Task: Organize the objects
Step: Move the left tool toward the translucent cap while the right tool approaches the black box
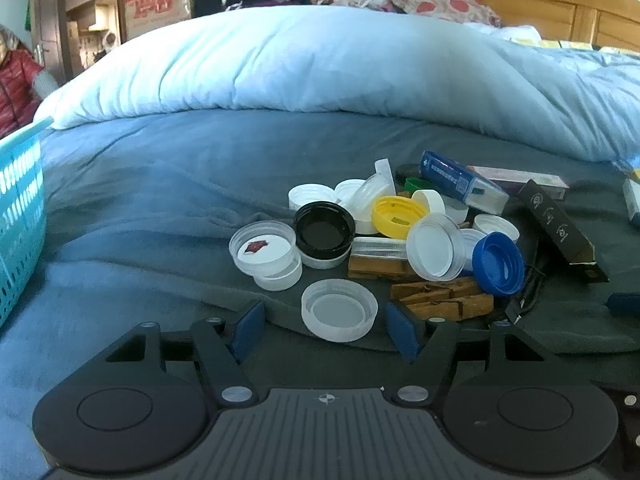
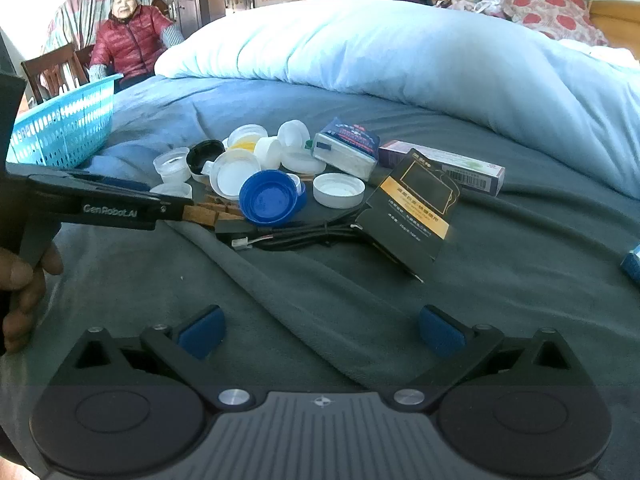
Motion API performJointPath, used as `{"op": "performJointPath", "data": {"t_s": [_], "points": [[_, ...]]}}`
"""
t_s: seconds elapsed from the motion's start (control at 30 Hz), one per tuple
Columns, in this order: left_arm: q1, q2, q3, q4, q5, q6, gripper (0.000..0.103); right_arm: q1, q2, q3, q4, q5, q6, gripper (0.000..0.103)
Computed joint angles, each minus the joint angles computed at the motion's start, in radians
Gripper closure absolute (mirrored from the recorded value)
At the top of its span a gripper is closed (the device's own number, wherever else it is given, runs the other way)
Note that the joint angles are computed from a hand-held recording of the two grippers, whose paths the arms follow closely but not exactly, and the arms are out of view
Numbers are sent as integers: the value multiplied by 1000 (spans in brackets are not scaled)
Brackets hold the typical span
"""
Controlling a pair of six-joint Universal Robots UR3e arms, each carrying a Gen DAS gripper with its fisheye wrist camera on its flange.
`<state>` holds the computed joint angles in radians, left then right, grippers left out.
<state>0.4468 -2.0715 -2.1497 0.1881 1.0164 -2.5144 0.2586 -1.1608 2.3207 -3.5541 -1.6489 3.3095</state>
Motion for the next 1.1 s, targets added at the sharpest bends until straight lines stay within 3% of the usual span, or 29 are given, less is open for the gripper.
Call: {"op": "performJointPath", "data": {"t_s": [0.33,0.6,0.67,0.8,0.9,1.1], "points": [[-52,-73,70,33,36,-2,37,0,1,-6,6,-2,-1,0],[-50,-79,57,59,21,14,53,-1,3,-7,6,-1,-2,0],[-49,-77,55,64,21,5,64,-2,3,-7,5,-1,-2,0],[-37,-70,39,73,8,-1,64,-4,-3,-7,13,2,-5,0],[-14,-40,-6,99,-17,-7,64,-13,-38,5,15,-3,12,5],[51,63,-115,97,-69,1,64,-50,-72,74,-163,-77,39,16]]}}
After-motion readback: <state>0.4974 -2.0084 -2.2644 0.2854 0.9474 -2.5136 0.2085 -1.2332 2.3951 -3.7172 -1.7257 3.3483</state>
